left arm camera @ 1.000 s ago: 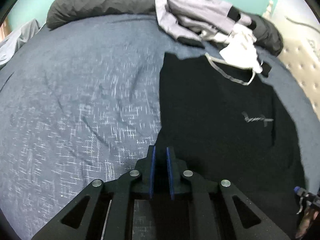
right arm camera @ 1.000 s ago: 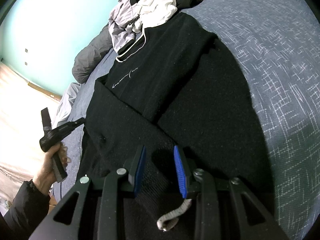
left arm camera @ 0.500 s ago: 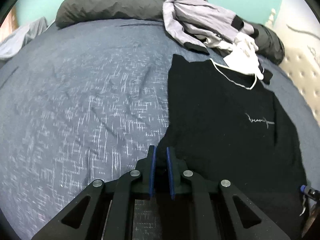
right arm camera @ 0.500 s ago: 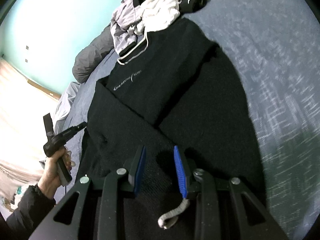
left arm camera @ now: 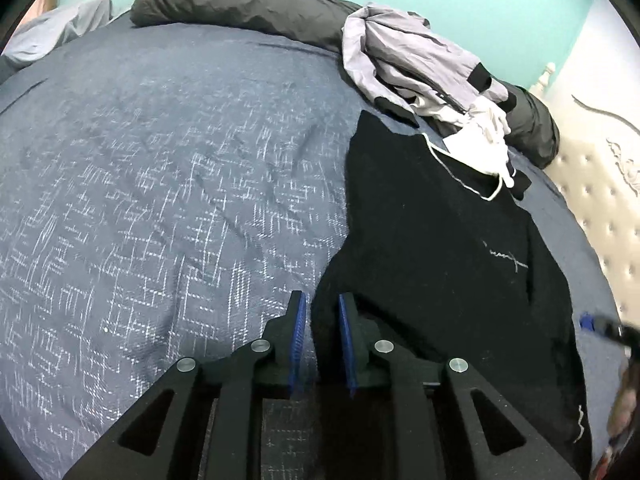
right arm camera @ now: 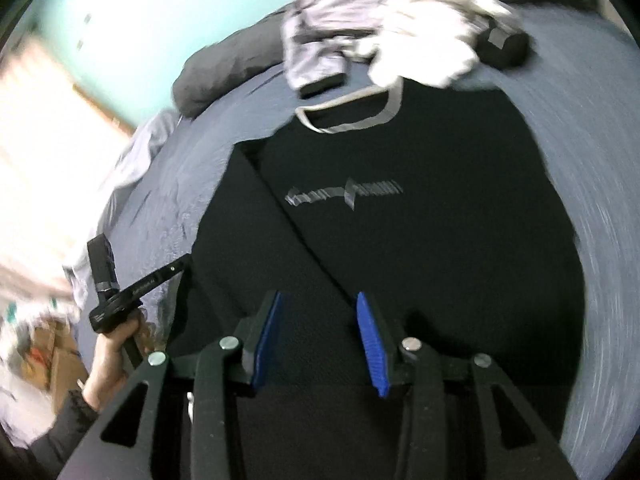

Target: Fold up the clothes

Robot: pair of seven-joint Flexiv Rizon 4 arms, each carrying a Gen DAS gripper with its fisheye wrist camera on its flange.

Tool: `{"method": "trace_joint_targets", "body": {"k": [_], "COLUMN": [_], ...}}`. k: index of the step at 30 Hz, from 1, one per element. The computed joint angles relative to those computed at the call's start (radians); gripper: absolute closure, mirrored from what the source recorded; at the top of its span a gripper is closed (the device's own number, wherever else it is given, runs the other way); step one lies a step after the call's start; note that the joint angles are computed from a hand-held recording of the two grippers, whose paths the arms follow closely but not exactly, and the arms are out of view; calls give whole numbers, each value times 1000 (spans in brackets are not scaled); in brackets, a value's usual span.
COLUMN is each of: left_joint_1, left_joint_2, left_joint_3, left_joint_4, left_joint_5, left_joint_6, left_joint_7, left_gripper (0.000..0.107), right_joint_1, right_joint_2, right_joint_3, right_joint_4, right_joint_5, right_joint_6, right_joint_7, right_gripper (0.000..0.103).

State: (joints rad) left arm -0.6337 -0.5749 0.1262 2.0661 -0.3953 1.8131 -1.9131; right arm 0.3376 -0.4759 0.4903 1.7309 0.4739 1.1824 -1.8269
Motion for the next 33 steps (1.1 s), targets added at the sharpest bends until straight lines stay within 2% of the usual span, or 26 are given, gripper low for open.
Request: {"method": "trace_joint_targets", "body": {"k": [4,7,10,13,16,17,18,20,24,28,33], "left_joint_1": [58,49,51,60,26,24,30,40,69,123,148], "left_joint_2": [2,3,7,12,18,21,25,31,36,36,39], "left_joint_3": [-52,-41,-41,-50,-16,-15,-21,-32,-61,-113,-133], "left_joint_4": [7,11,18,26,32,36,41,47,58,69,75], "left_joint_5": [23,18,9,4,-15,-19,-19,-20,-22,-6,4], "left_joint_6": [19,23,33,40,43,50,58,69,83,97,109], "left_joint_7": [0,2,-2,-4,2,2,3,10,16,5,-5], "left_gripper": [83,82,81,80,80,80,80,80,80,80,80], "right_joint_1": [63,96,110,138,186,212,238,283,364,417,468], "right_joint_2": [-70,-117,-168,-236,-304,-329,-347,-388,-482,-569,-681], "right_joint_3": [-35,-53,-39,-17,-22,-34,-52,-77,-133,-174,-236], "right_joint_4": [-104,-161,-231,-336,-450,-494,-527,-602,-771,-920,-1111], "right_joint_5": [-72,-108,-131,-154,-189,-205,-225,-261,-329,-371,-418], "right_joint_6": [-36,-48,-72,-128,-194,-215,-226,-260,-337,-391,-486], "right_joint_7": [64,126,151,145,149,161,174,194,249,290,361], "right_gripper": [64,64,64,64,64,66,73,78,81,81,81]}}
